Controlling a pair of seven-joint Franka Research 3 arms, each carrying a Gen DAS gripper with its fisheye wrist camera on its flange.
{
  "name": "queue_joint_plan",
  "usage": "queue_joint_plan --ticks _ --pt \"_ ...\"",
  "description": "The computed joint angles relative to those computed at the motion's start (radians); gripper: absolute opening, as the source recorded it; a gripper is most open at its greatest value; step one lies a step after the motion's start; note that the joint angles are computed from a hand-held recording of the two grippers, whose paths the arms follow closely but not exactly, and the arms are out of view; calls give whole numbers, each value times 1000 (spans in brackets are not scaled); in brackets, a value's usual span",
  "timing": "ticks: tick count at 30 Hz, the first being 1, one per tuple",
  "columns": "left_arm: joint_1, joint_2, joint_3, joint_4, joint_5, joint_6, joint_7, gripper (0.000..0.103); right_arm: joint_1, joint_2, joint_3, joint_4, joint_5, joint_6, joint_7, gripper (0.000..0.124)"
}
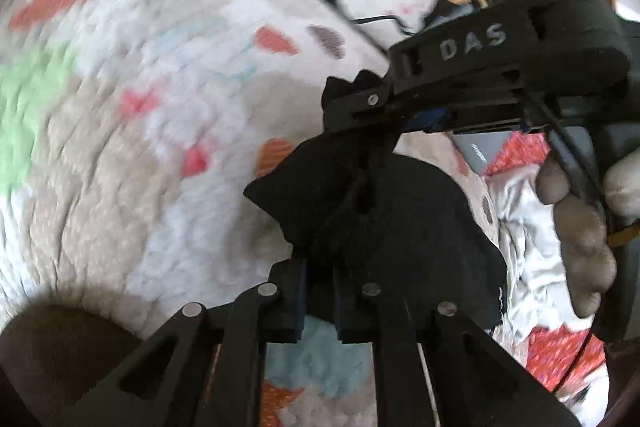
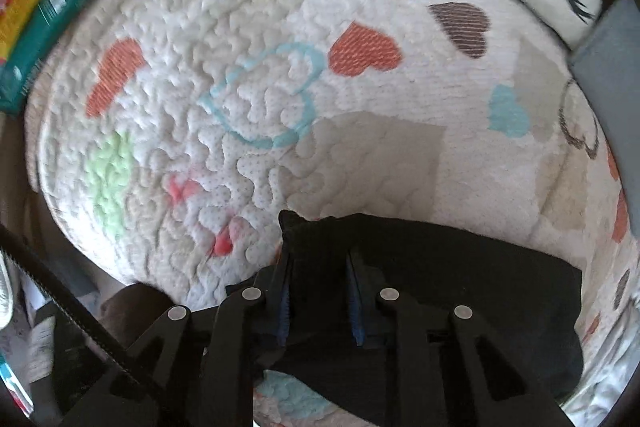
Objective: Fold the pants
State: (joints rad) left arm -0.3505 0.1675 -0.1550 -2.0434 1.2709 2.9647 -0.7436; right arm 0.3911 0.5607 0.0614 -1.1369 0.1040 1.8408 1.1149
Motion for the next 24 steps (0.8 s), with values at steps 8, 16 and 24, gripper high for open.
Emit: queue_joint_plan --ticks 8,16,24 --pt "-15 165 -80 258 -298 11 461 10 -169 -24 -22 27 137 23 -50 24" --pt "9 290 -237 393 -610 -52 913 30 -296 -12 -99 -86 114 187 9 28" --pt "-72 150 -96 226 -706 -28 850 41 -455 -125 -41 -264 346 331 -31 29"
